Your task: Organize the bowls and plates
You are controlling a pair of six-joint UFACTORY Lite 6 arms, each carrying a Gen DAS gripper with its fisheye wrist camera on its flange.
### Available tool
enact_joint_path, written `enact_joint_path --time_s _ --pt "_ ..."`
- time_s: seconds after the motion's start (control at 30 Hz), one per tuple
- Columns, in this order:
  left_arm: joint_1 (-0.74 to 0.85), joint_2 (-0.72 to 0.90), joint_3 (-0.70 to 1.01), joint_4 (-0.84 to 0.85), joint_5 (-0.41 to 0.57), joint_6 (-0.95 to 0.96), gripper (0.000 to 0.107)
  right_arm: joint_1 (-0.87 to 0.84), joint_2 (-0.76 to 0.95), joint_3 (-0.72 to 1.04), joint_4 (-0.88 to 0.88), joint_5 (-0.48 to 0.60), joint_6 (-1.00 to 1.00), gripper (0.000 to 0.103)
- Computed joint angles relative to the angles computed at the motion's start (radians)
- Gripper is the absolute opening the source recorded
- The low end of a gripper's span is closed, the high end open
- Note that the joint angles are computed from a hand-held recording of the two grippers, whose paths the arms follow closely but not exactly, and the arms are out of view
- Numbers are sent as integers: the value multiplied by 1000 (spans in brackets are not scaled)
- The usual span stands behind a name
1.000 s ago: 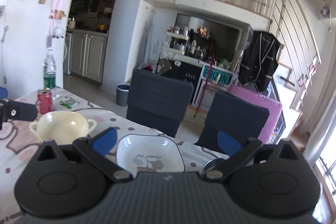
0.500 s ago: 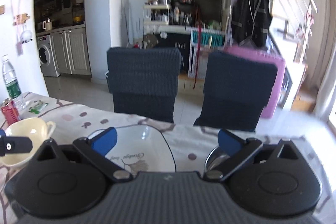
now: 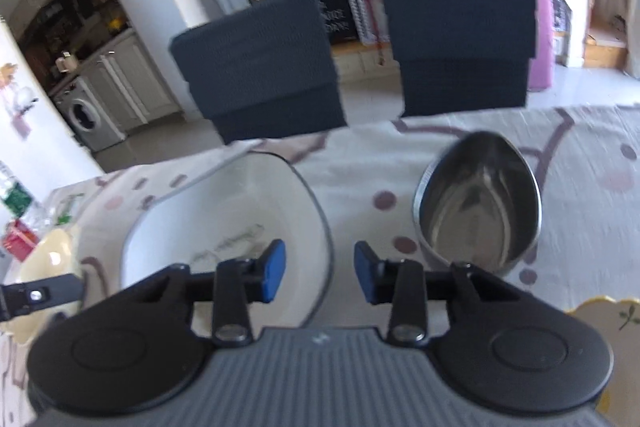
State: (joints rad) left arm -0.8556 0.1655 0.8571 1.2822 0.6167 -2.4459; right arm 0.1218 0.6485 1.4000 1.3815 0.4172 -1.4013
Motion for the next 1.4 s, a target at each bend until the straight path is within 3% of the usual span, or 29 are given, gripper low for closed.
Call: enact_joint_path --time_s 0.07,0.17,0.33,0.5,0.63,0.73,0.8,0.83,1.0,1.1,1.23,1.3,1.4 --pt "12 -1 -11 18 -19 -22 69 1 20 4 20 -8 -4 36" --pt "20 -19 -49 118 -40 -147 69 -10 49 6 51 44 -26 8" --pt "54 -41 -61 193 -67 -216 64 9 -9 -41 -36 22 53 8" --pt "94 -35 -33 155 -93 -76 50 -6 -101 -112 -266 84 229 12" --pt "143 -19 -6 79 -148 89 46 3 -141 -115 -431 158 364 16" --pt "170 0 16 31 -173 181 45 -18 -182 -178 -253 134 185 20" --pt "185 21 25 27 -193 210 44 -31 -179 -185 -141 125 81 41" --pt "191 38 36 17 -198 231 44 -29 -176 -184 -106 111 60 43" --pt "219 128 72 9 -217 237 32 6 -74 -101 -32 38 46 43" --pt "248 156 69 52 -260 193 27 -3 6 -24 -79 89 118 42" --pt "273 199 71 150 -310 96 19 -9 77 48 -107 112 181 27" --pt "283 198 53 275 -333 -36 17 -17 109 75 -114 126 197 17" --pt "283 195 51 287 -339 -36 17 -32 165 134 -132 172 234 13"
